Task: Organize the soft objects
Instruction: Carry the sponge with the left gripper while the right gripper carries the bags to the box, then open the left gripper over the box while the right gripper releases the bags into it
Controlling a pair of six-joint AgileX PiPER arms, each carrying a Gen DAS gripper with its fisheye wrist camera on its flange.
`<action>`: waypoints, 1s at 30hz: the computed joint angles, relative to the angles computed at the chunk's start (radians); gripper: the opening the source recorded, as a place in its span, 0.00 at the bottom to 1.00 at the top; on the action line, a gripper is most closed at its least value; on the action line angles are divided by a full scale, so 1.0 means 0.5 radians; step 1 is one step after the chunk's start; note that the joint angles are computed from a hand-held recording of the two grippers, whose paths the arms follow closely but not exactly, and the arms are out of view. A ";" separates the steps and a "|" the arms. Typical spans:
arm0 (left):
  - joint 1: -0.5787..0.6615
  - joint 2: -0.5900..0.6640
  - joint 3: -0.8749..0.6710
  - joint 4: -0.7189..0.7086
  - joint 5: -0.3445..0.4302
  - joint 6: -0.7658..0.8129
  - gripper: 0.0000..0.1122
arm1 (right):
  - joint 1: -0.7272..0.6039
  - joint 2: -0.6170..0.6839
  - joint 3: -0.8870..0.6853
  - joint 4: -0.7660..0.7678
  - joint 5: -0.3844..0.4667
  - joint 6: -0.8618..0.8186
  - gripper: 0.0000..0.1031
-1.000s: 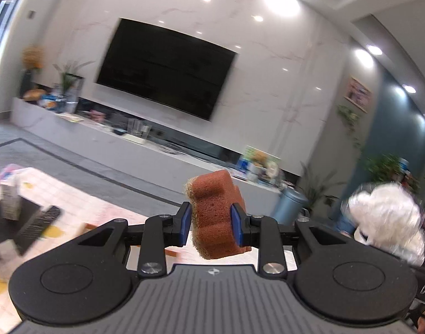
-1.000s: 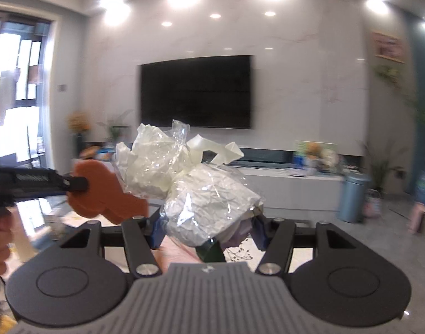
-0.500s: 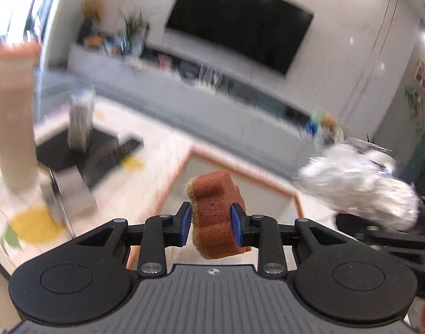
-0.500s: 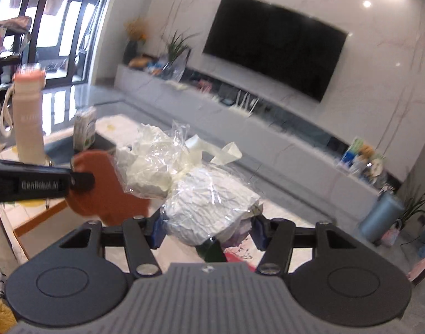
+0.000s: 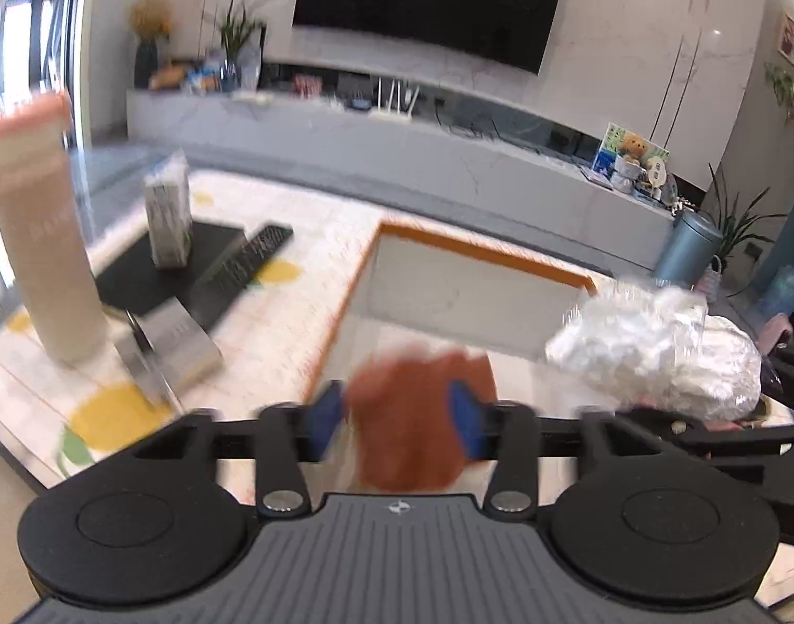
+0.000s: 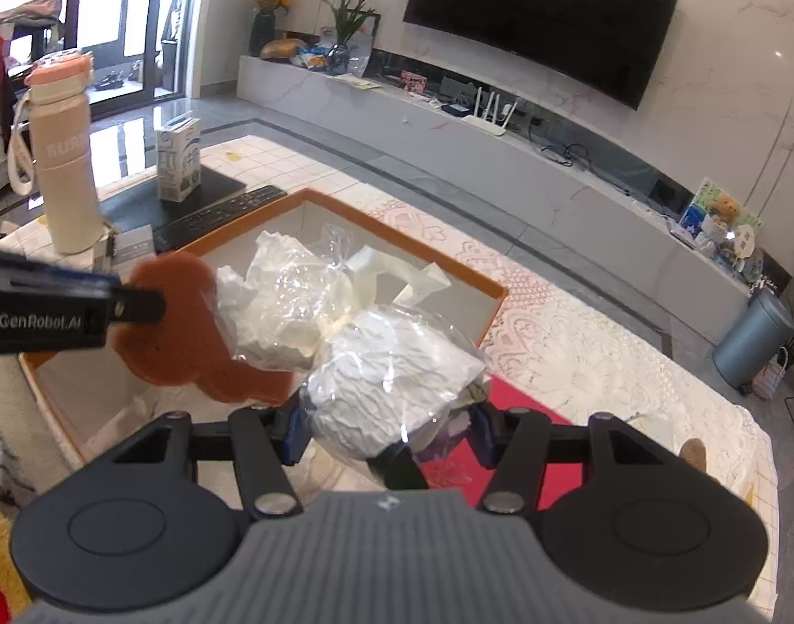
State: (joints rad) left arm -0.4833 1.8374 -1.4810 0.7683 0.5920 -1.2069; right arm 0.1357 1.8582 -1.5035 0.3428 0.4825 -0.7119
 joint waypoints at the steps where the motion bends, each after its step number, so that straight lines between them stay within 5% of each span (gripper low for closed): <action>1: -0.010 -0.025 0.035 0.099 -0.017 -0.084 0.76 | 0.007 -0.015 0.022 -0.025 -0.014 0.006 0.56; 8: -0.002 -0.123 0.178 0.542 -0.064 -0.602 0.85 | -0.004 -0.095 0.092 0.052 0.078 -0.157 0.56; 13: 0.086 -0.088 0.125 0.276 -0.109 -0.423 0.85 | 0.110 -0.114 0.185 -0.267 0.040 -0.002 0.56; 17: 0.073 -0.019 0.032 0.298 0.131 -0.580 0.85 | 0.160 -0.103 0.207 -0.409 0.020 0.117 0.57; 21: 0.136 -0.039 0.062 0.190 0.055 -0.497 0.85 | 0.188 -0.092 0.195 -0.523 0.025 0.233 0.57; 26: 0.155 -0.059 0.089 0.141 -0.013 -0.465 0.85 | 0.158 -0.111 0.177 -0.345 0.048 0.118 0.82; 30: 0.119 -0.042 0.073 0.214 0.027 -0.498 0.85 | 0.149 -0.129 0.161 -0.254 0.072 0.091 0.92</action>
